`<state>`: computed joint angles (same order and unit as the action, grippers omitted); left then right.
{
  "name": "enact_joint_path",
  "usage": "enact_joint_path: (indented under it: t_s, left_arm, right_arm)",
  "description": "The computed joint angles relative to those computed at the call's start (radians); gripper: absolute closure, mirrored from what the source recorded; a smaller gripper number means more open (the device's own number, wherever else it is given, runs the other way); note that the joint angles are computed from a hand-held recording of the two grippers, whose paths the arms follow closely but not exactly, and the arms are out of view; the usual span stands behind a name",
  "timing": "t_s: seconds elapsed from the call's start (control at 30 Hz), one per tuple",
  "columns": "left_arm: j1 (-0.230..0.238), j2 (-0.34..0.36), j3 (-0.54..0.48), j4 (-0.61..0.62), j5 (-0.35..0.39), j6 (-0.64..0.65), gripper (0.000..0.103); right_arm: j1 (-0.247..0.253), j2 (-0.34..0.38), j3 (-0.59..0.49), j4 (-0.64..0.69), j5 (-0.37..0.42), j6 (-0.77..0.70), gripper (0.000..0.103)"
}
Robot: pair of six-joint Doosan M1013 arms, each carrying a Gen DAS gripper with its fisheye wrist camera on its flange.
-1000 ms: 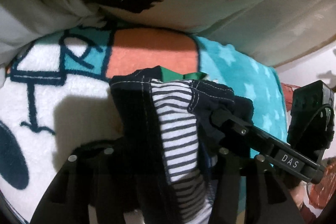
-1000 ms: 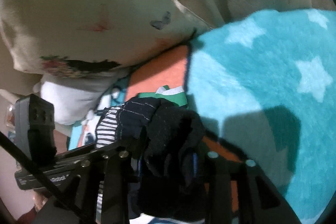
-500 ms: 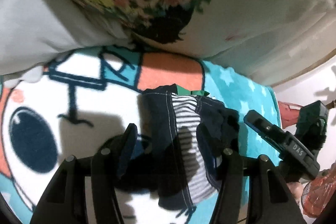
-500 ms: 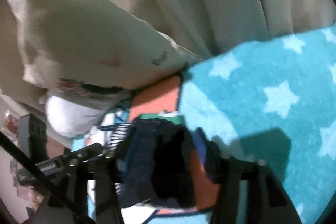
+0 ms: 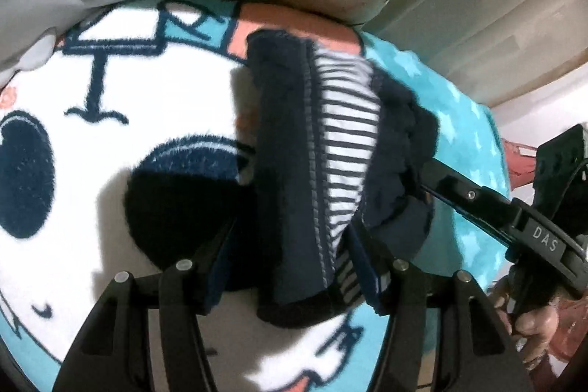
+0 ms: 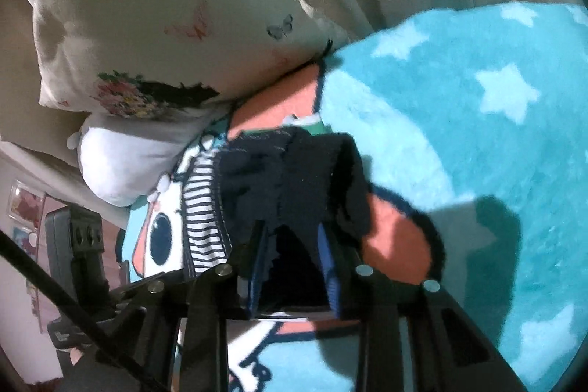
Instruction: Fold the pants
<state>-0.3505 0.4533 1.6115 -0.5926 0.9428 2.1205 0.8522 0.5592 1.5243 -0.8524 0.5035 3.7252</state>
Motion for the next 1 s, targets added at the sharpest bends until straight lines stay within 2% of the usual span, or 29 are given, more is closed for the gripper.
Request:
enact_joint_path:
  t_s: [0.13,0.17,0.23,0.37,0.4,0.43,0.5,0.53,0.57,0.6,0.7,0.73,0.8,0.9,1.0]
  left_arm:
    - [0.03,-0.027,0.01,-0.115,-0.012,0.101,0.041]
    - [0.039,-0.023,0.004,-0.141,-0.008,0.105,0.036]
    - [0.049,-0.005,-0.013,-0.149,-0.006,0.066,0.034]
    - [0.043,0.061,-0.073,-0.116,0.037,-0.004,0.034]
    - [0.04,0.073,-0.081,-0.121,0.046,0.003,0.034]
    - [0.036,0.08,-0.087,-0.127,0.054,0.015,0.034]
    - [0.027,0.078,-0.089,-0.12,0.048,0.021,0.041]
    - [0.024,0.073,-0.089,-0.128,0.054,0.037,0.053]
    - [0.018,0.068,-0.089,-0.126,0.052,0.051,0.058]
    - [0.007,0.053,-0.082,-0.099,0.017,0.053,0.058]
    - [-0.019,0.035,-0.068,-0.014,-0.054,0.023,0.053]
    - [-0.024,0.035,-0.067,0.017,-0.069,-0.002,0.046]
    - [-0.017,0.035,-0.068,0.018,-0.062,-0.013,0.046]
    - [-0.005,-0.001,-0.04,0.019,-0.089,0.006,0.046]
    - [0.004,-0.055,0.014,0.023,-0.16,0.034,0.046]
  right_arm:
    - [0.016,-0.025,0.014,-0.09,0.057,0.066,0.041]
    - [0.014,-0.027,0.016,-0.086,0.062,0.059,0.039]
    - [0.001,-0.021,0.014,-0.037,0.054,0.024,0.037]
    - [-0.032,-0.002,0.028,-0.022,-0.042,0.042,0.04]
    - [-0.04,0.003,0.034,-0.038,-0.081,0.068,0.05]
    - [-0.045,0.006,0.035,-0.03,-0.089,0.07,0.055]
    - [-0.049,0.007,0.04,-0.062,-0.102,0.124,0.061]
    - [-0.05,0.003,0.046,-0.096,-0.113,0.163,0.066]
    - [-0.049,0.0,0.048,-0.112,-0.113,0.171,0.068]
    - [-0.047,-0.004,0.047,-0.121,-0.108,0.167,0.071]
    - [-0.046,0.0,0.03,-0.034,-0.065,0.07,0.07]
    - [-0.047,0.005,0.019,0.029,-0.041,0.008,0.063]
    - [-0.047,0.012,0.007,0.092,-0.005,-0.055,0.051]
    - [-0.024,0.0,-0.006,0.047,0.073,-0.033,0.051]
    - [0.013,-0.018,-0.018,-0.068,0.117,-0.021,0.053]
